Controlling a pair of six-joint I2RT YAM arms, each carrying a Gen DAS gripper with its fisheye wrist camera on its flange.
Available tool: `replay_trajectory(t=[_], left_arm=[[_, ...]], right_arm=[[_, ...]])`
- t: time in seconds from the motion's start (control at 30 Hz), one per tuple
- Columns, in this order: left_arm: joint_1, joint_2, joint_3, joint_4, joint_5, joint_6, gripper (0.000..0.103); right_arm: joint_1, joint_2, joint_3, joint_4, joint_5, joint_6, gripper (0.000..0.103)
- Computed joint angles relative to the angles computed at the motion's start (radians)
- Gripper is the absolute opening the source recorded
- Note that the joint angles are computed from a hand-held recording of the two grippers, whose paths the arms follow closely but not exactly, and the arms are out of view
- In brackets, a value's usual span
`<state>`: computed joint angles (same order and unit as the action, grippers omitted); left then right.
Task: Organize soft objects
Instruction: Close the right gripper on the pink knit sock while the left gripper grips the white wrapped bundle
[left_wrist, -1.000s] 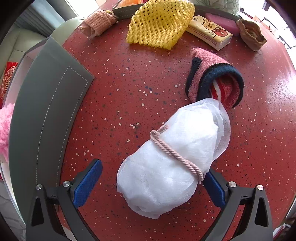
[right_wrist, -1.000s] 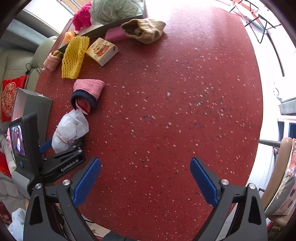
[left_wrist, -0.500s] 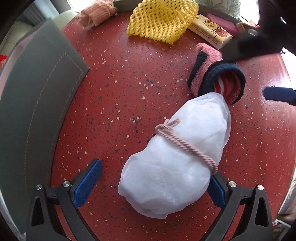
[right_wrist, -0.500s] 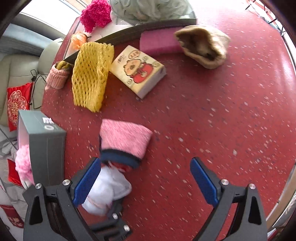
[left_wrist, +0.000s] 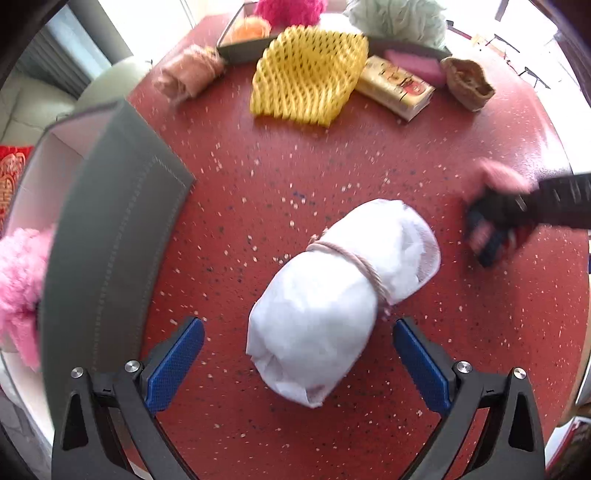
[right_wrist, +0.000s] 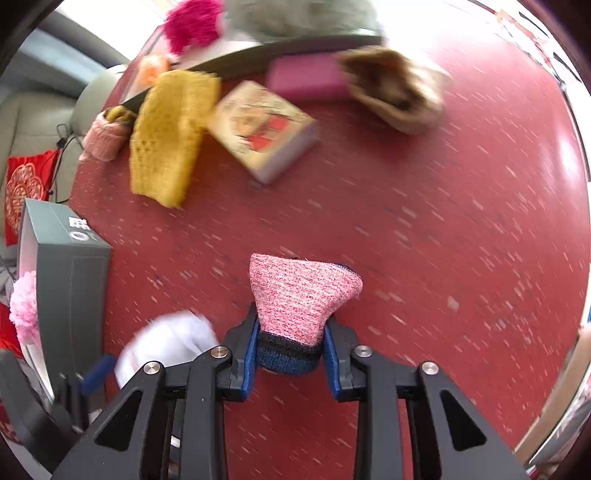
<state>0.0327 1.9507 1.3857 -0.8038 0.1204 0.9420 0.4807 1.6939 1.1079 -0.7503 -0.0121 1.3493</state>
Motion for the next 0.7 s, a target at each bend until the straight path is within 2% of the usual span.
replay_trajectory(t=[0.17,0.23,0.27,0.3,0.4,0.6,0.7], left_arm=[[-0.046,-0.072,-0.03,0.003,0.022,0.034,0.103],[-0.085,-0.087,-0.045,0.011,0.012,0.043,0.103],[-0.11,-0.087,-0.06,0.028,0.001,0.037,0.103],[-0.143,-0.078,-0.044,0.018,-0.015,0.029,0.103],[-0.179,-0.055,-0.069,0.062,-0.033,0.045,0.103],[-0.23,-0.025,-0.136,0.131,-0.07,0.059,0.103],[-0.242,0.002,-0.138,0.146,-0.056,0.042,0.103]], right_arm=[[0.157,-0.184,-0.2,-0.049,-0.016,0.152,0.036],[0.226,-0.232,-0.262,-0.032,-0.018,0.236,0.054],[0.249,-0.245,-0.277,-0.037,-0.015,0.277,0.07],[0.269,-0.257,-0.287,-0.044,-0.01,0.321,0.077],[0.316,-0.314,-0.332,-0.035,0.015,0.411,0.078],[0.254,-0.26,-0.343,0.034,-0.009,0.373,0.079],[0.221,-0.165,-0.289,0.051,-0.016,0.322,0.09]])
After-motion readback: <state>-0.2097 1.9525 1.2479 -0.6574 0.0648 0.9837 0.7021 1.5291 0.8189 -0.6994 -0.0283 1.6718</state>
